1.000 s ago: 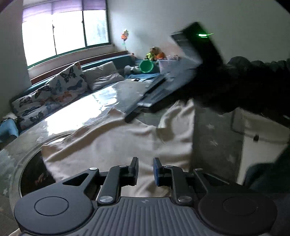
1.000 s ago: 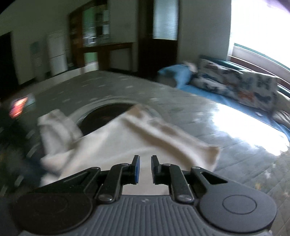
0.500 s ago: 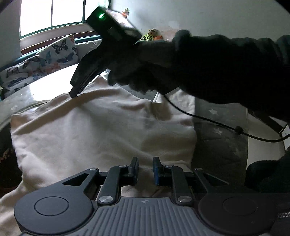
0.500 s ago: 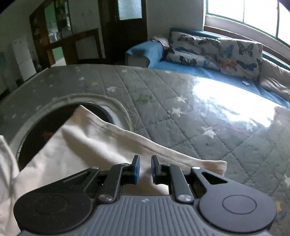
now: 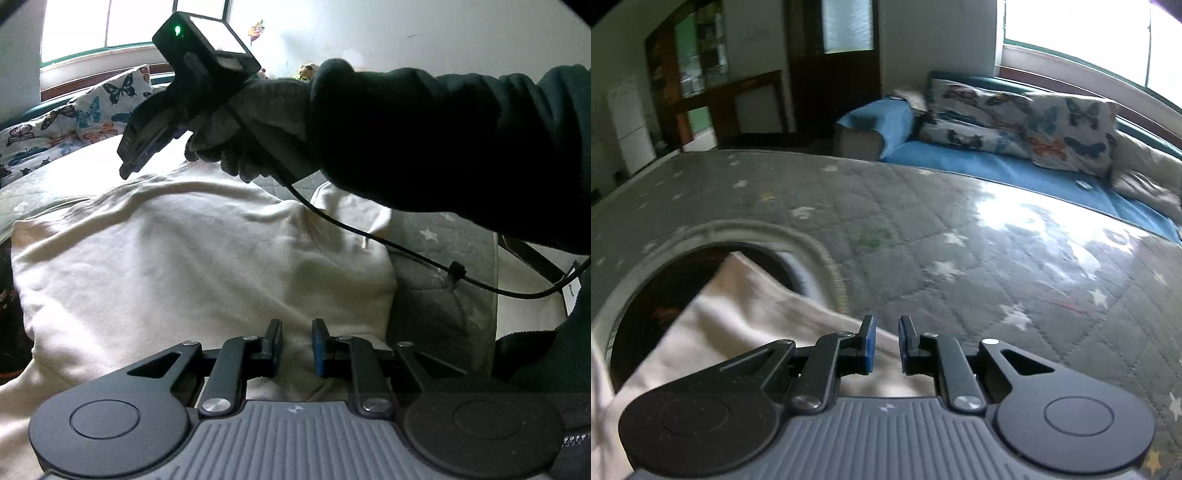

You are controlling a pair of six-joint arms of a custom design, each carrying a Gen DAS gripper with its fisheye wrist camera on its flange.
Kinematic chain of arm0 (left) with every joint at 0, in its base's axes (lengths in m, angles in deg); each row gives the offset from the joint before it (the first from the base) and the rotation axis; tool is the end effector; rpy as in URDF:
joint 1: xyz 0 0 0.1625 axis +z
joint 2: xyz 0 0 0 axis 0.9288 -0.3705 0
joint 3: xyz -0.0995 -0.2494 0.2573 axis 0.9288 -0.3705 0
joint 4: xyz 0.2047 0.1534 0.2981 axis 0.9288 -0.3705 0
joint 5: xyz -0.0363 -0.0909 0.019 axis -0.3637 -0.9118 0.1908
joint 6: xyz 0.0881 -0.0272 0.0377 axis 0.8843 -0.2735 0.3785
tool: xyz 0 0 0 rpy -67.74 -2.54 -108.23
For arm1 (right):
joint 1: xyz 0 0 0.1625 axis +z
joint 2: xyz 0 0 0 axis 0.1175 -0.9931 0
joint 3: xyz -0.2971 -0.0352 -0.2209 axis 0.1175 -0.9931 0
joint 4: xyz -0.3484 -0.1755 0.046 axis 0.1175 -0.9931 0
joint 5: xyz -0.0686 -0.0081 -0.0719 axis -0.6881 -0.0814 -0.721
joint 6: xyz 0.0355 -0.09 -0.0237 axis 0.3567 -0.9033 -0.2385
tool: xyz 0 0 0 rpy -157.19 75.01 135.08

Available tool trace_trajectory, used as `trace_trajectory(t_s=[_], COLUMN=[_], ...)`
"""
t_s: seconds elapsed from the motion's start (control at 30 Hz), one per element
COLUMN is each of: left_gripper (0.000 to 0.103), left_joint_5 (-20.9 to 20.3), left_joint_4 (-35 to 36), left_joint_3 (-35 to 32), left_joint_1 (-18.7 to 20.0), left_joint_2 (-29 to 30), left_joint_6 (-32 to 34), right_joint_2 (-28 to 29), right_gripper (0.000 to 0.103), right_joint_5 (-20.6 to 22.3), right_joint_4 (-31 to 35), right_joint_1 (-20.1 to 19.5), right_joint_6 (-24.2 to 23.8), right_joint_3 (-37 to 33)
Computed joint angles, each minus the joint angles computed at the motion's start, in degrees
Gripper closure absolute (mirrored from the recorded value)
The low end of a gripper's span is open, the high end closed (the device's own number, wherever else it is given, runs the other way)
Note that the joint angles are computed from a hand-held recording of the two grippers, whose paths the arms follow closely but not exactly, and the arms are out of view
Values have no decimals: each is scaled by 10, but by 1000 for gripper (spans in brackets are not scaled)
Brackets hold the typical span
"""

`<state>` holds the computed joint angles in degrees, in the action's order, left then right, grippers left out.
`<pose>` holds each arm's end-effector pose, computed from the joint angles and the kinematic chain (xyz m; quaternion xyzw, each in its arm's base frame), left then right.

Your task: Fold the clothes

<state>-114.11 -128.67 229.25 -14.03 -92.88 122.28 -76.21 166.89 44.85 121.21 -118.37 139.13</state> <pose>-0.0099 -0.2375 0.2589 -0.6239 -0.7809 0.0293 0.0111 0.3028 -0.3068 0.0021 0.1196 -0.8555 0.3628 0.3495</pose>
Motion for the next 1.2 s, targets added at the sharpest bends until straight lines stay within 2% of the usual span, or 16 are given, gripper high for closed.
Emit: trace_trajectory(t_s=[0.1, 0.27, 0.37, 0.5, 0.63, 0.73, 0.9, 1.0, 1.1, 1.2], left_gripper=[82, 82, 82, 82, 82, 82, 81, 81, 81, 70], left_joint_5=[-4, -7, -9, -15, -17, -18, -21, -24, -25, -21], left_joint_4=[1, 5, 6, 7, 6, 5, 0, -2, -4, -5], left_joint_3=[-2, -4, -4, -11, -14, -16, -13, -12, -11, -9], left_joint_1=[3, 5, 7, 15, 19, 19, 31, 34, 35, 30], left_joint_2=[2, 1, -1, 10, 17, 19, 16, 17, 12, -4], left_joint_6=[0, 2, 3, 4, 9, 9, 16, 12, 6, -5], right_joint_2=[25, 58, 56, 43, 72, 101, 112, 96, 72, 55], right_gripper=[91, 91, 91, 91, 91, 91, 91, 91, 81, 80], right_joint_5=[-19, 7, 4, -39, -84, -72, -48, -55, -62, -42], right_joint_4=[23, 4, 12, 17, 65, 60, 25, 24, 43, 61], right_joint_1=[2, -8, -19, -7, -2, -5, -15, -15, 0, 25], right_joint_6=[-14, -61, -47, -41, -40, -57, -79, -71, -51, -32], right_joint_3=[-28, -61, -71, -66, -101, -125, -143, -134, -114, -89])
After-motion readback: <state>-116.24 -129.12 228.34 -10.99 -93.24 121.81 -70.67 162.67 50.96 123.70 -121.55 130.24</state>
